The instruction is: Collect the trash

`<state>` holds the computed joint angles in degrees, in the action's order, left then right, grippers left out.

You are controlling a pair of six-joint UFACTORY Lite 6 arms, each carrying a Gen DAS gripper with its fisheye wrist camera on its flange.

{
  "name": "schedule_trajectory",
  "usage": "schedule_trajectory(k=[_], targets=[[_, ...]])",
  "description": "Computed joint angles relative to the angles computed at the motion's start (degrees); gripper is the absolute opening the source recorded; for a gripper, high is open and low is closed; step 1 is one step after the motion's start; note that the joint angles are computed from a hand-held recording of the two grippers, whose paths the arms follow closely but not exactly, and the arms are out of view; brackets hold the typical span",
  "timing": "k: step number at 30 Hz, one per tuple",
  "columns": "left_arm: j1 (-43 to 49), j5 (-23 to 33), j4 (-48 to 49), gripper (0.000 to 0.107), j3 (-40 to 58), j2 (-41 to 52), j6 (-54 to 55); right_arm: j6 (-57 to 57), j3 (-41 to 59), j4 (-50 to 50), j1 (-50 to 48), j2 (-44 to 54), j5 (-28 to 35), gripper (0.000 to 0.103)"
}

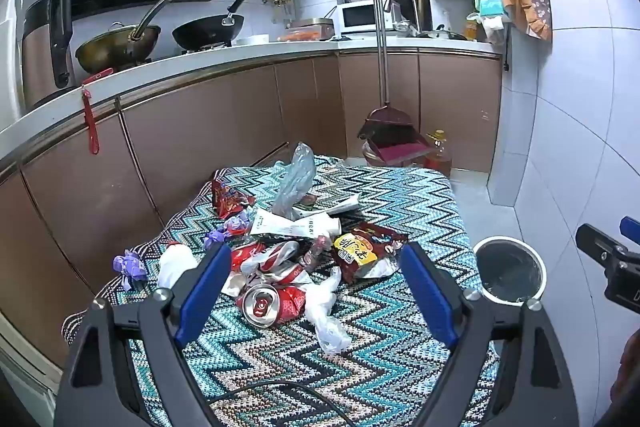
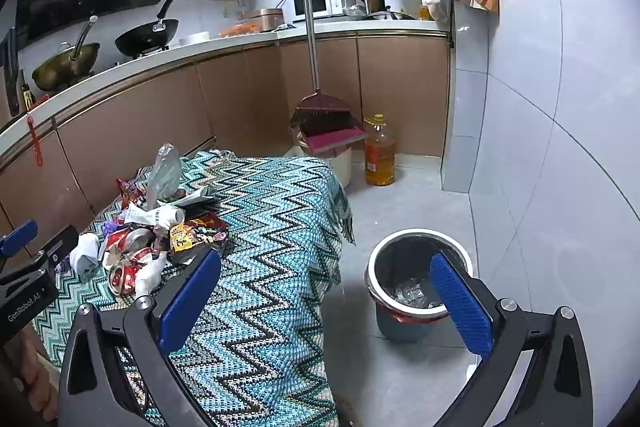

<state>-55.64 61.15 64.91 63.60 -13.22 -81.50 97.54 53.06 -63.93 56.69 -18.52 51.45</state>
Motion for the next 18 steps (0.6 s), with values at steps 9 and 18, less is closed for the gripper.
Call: schedule_trajectory(k=[9, 18], targets=[[0.78, -1.24, 1.46, 0.086, -1.78, -0.78, -2.16, -0.57, 0.34, 0.08, -0.13, 0.21, 0.1, 0.103], [0.55, 0.63, 3.25, 0.086, -1.91, -1.75, -4.21, -1.38, 1.51, -0.24, 0.02, 1.42, 0.48, 0.103]])
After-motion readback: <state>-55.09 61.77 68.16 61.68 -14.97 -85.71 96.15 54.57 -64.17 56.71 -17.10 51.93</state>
